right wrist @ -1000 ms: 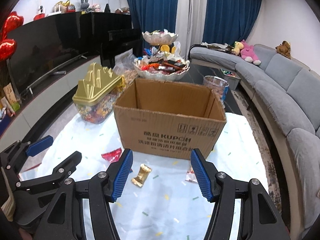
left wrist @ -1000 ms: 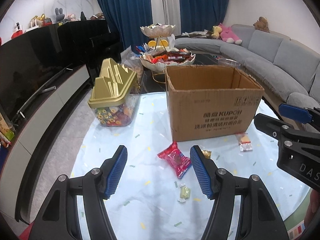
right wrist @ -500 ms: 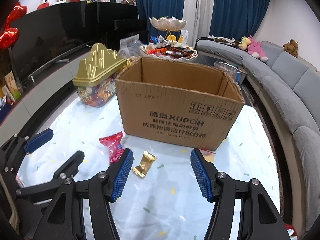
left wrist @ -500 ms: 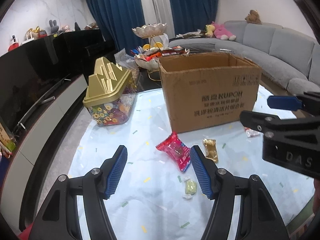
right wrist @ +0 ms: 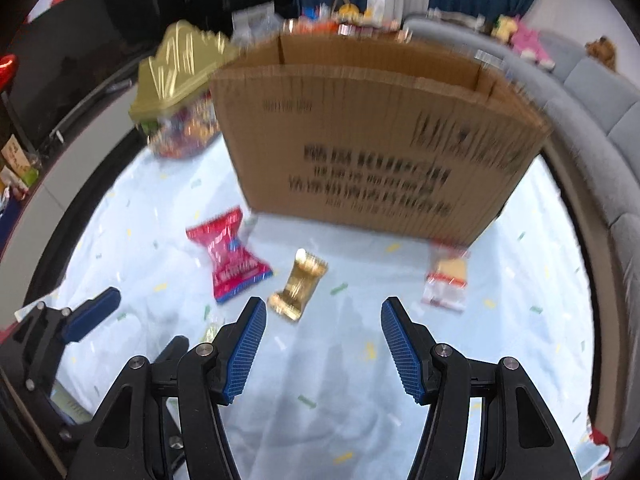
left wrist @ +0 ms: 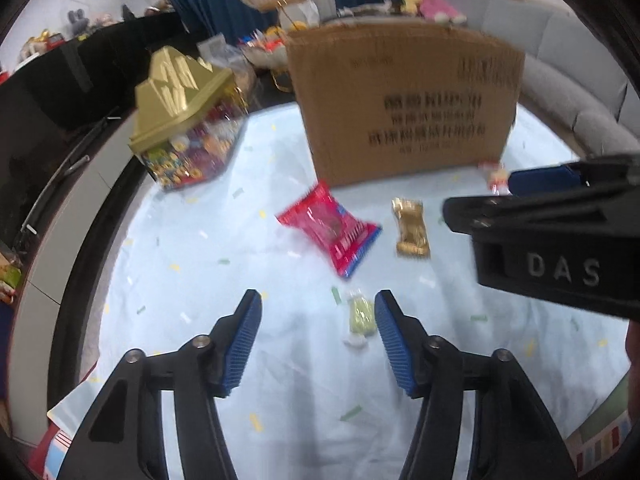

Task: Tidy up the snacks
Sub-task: 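Move both open tools back toward the remaining candies on the cloth, then grasp the pale green candy with the left tool while the right tool grasps the gold-wrapped candy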

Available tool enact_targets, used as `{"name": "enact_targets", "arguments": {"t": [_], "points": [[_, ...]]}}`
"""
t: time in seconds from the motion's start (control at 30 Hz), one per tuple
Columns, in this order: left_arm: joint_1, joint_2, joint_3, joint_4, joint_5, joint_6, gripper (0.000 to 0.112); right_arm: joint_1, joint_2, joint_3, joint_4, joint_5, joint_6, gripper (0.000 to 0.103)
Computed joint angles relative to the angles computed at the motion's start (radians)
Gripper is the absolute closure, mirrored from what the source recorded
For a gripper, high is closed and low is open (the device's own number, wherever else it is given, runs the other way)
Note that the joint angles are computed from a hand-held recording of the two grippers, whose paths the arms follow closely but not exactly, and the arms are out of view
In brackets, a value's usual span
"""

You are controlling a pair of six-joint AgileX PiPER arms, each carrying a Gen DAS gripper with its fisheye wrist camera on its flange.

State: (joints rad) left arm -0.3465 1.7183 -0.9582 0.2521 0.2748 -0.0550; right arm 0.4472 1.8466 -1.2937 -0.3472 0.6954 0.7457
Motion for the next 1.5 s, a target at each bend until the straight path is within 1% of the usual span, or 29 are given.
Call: {"name": "enact_targets", "arguments": {"t": [0.07, 0.13, 0.23, 0.4, 0.53, 0.63, 0.67, 0.77, 0.87, 1.03, 1.1, 1.13, 1.2, 1.23, 1.3, 1.33, 1.37, 1.5], "points": [[-0.007, 0.019, -0.018, -0.023, 0.03, 0.025, 0.057, -0.015, 0.03, -0.032, 0.051, 0.022, -0.055, 0.042], [-0.005, 0.036, -0.039, -0.105, 0.06, 0.099, 0.057, -0.03, 0.054, -0.058, 0.1, 0.034, -0.107, 0.042], [-0.01, 0.059, -0.065, -0.106, 0.088, 0.092, 0.058, -0.05, 0.085, -0.093, 0.137, 0.052, -0.144, 0.042], [-0.012, 0.105, -0.108, -0.098, 0.118, 0.058, 0.063, -0.066, 0.143, -0.166, 0.151, 0.08, -0.168, 0.042], [-0.003, 0.133, -0.124, -0.151, 0.116, 0.082, 0.069, -0.081, 0.185, -0.212, 0.176, 0.089, -0.19, 0.042], [0.003, 0.147, -0.134, -0.207, 0.12, 0.13, 0.071, -0.087, 0.214, -0.246, 0.19, 0.104, -0.2, 0.043], [0.004, 0.153, -0.14, -0.222, 0.128, 0.142, 0.074, -0.091, 0.222, -0.253, 0.202, 0.105, -0.215, 0.043], [0.011, 0.179, -0.175, -0.283, 0.177, 0.187, 0.077, -0.093, 0.267, -0.306, 0.216, 0.135, -0.225, 0.048], [0.018, 0.203, -0.206, -0.31, 0.218, 0.199, 0.081, -0.097, 0.301, -0.349, 0.236, 0.165, -0.234, 0.049], [0.018, 0.22, -0.226, -0.324, 0.238, 0.199, 0.083, -0.098, 0.353, -0.418, 0.264, 0.212, -0.254, 0.049], [0.023, 0.227, -0.233, -0.336, 0.24, 0.206, 0.083, -0.099, 0.371, -0.443, 0.271, 0.229, -0.254, 0.053], [0.024, 0.227, -0.233, -0.34, 0.239, 0.208, 0.085, -0.099, 0.379, -0.453, 0.272, 0.235, -0.254, 0.055], [0.029, 0.231, -0.237, -0.347, 0.236, 0.214, 0.089, -0.097, 0.407, -0.489, 0.275, 0.26, -0.255, 0.062], [0.033, 0.234, -0.238, -0.351, 0.235, 0.221, 0.092, -0.095, 0.424, -0.512, 0.275, 0.27, -0.253, 0.064], [0.037, 0.234, -0.24, -0.362, 0.236, 0.231, 0.092, -0.089, 0.423, -0.513, 0.257, 0.272, -0.246, 0.068], [0.038, 0.235, -0.241, -0.365, 0.236, 0.235, 0.093, -0.086, 0.423, -0.511, 0.246, 0.271, -0.245, 0.073], [0.038, 0.234, -0.241, -0.362, 0.234, 0.232, 0.093, -0.082, 0.43, -0.521, 0.24, 0.273, -0.242, 0.08], [0.038, 0.224, -0.231, -0.346, 0.224, 0.217, 0.093, -0.083, 0.423, -0.504, 0.241, 0.256, -0.244, 0.083]]}}
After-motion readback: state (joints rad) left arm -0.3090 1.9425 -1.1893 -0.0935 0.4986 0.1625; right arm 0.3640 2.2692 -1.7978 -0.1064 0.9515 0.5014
